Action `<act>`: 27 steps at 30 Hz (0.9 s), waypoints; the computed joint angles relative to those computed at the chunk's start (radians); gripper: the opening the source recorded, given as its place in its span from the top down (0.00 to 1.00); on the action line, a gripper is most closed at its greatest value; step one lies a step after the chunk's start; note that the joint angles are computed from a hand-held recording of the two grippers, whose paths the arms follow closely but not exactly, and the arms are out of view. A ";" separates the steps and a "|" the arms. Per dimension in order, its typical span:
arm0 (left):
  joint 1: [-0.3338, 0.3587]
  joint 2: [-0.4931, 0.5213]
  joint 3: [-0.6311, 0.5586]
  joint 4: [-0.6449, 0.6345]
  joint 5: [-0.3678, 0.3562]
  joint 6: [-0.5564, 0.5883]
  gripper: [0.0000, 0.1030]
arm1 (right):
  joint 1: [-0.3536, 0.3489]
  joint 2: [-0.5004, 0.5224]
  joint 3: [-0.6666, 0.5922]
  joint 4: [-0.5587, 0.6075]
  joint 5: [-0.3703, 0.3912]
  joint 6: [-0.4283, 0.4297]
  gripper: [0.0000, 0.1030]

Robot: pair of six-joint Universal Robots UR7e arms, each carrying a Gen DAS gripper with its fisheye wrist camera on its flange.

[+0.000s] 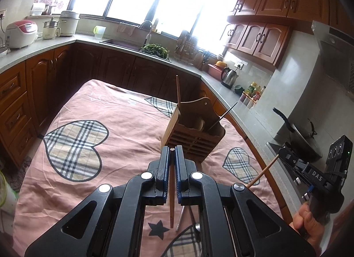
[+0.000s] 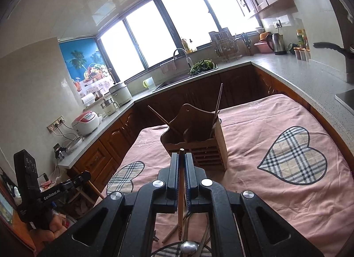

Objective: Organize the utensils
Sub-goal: 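Lift both held chopsticks and carry them over the wooden caddy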

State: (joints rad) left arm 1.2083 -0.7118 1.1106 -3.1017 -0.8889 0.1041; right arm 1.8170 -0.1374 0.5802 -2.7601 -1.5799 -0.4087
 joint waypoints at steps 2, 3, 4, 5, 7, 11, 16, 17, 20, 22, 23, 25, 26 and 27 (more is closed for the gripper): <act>-0.001 -0.001 0.000 -0.015 -0.004 0.004 0.96 | 0.001 -0.008 0.015 -0.026 0.003 -0.003 0.95; -0.002 -0.003 0.003 -0.023 -0.005 0.005 0.96 | 0.002 -0.011 0.021 -0.038 0.004 -0.003 0.95; -0.002 -0.005 0.004 -0.028 -0.009 0.006 0.96 | 0.002 -0.014 0.025 -0.046 0.004 -0.003 0.95; -0.003 -0.004 0.003 -0.033 -0.012 0.007 0.96 | 0.002 -0.015 0.026 -0.051 0.008 -0.001 0.95; -0.005 -0.005 0.001 -0.044 -0.019 0.009 0.96 | 0.000 -0.015 0.027 -0.059 0.012 0.002 0.95; -0.009 0.000 -0.012 -0.057 -0.032 0.018 0.96 | -0.003 -0.012 0.017 -0.063 0.017 0.006 0.95; -0.011 0.011 -0.044 -0.067 -0.054 0.032 0.96 | -0.005 -0.002 -0.004 -0.071 0.024 0.019 0.95; -0.011 0.014 -0.052 -0.069 -0.059 0.036 0.96 | -0.005 0.002 -0.012 -0.071 0.025 0.021 0.95; -0.011 0.026 -0.083 -0.070 -0.078 0.045 0.96 | -0.006 0.019 -0.050 -0.067 0.029 0.025 0.95; -0.009 0.036 -0.107 -0.074 -0.087 0.049 0.96 | -0.006 0.034 -0.085 -0.063 0.034 0.028 0.95; -0.009 0.042 -0.124 -0.071 -0.092 0.050 0.96 | -0.007 0.043 -0.106 -0.060 0.037 0.031 0.95; -0.007 0.058 -0.163 -0.068 -0.102 0.054 0.96 | -0.006 0.071 -0.165 -0.045 0.041 0.034 0.95; -0.006 0.069 -0.187 -0.065 -0.107 0.057 0.96 | -0.005 0.090 -0.207 -0.030 0.043 0.035 0.95; -0.006 0.079 -0.211 -0.064 -0.112 0.063 0.96 | -0.004 0.113 -0.256 -0.012 0.045 0.036 0.95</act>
